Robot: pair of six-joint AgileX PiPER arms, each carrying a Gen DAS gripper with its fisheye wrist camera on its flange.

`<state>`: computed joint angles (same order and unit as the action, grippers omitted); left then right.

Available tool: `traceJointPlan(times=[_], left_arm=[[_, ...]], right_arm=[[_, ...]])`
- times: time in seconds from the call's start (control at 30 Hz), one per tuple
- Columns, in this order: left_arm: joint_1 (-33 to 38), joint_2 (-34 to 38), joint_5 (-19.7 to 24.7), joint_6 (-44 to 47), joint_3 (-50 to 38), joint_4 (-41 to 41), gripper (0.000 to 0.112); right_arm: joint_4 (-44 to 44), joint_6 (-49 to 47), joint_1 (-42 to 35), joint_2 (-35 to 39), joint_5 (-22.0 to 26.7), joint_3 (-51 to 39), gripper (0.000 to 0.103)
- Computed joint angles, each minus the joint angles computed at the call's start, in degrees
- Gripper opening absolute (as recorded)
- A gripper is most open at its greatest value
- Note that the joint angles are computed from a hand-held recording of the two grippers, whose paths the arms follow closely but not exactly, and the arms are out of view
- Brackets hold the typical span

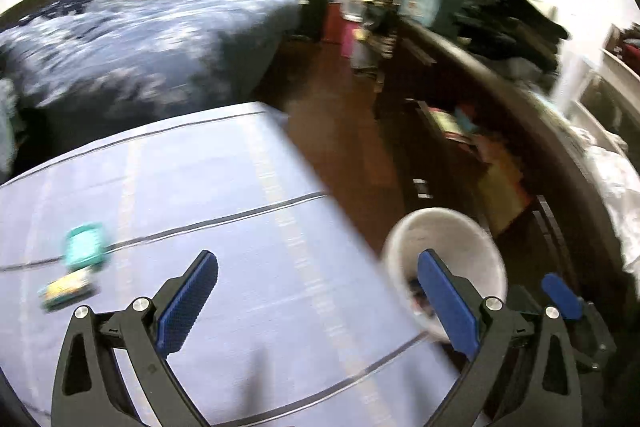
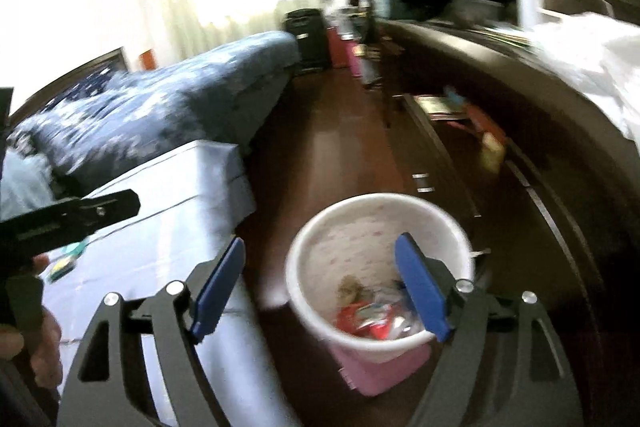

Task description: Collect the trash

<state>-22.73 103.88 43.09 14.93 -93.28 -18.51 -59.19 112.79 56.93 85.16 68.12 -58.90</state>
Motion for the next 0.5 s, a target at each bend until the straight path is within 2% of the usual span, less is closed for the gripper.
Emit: traceJointPlan(times=[0.2,0.3,0.43,0.5], left_arm=[[8.73,-1.18,-0.78,-1.93,3.88,3.67,0.099],[12.37,1.97,-0.40,-6.84,1.62,8.03,0.099],[14.18,7.47,0.31,-11.95,-3.12,11.72,0.099],[13.37,7.52,-2.23,-13.80,-2.61,14.69,0.099]], right_arm=[[0.74,-8.73,2.67,8.60,-2.76,-11.78,0.080],[1.33,-12.57,3.12,11.84,-3.87,-16.56,0.080],[2.52,-17.22,3.23,15.60,-4.52,-22.63,0.080],[3.31,-19.41,2.73,16.83,-5.05,-24.86,0.080]])
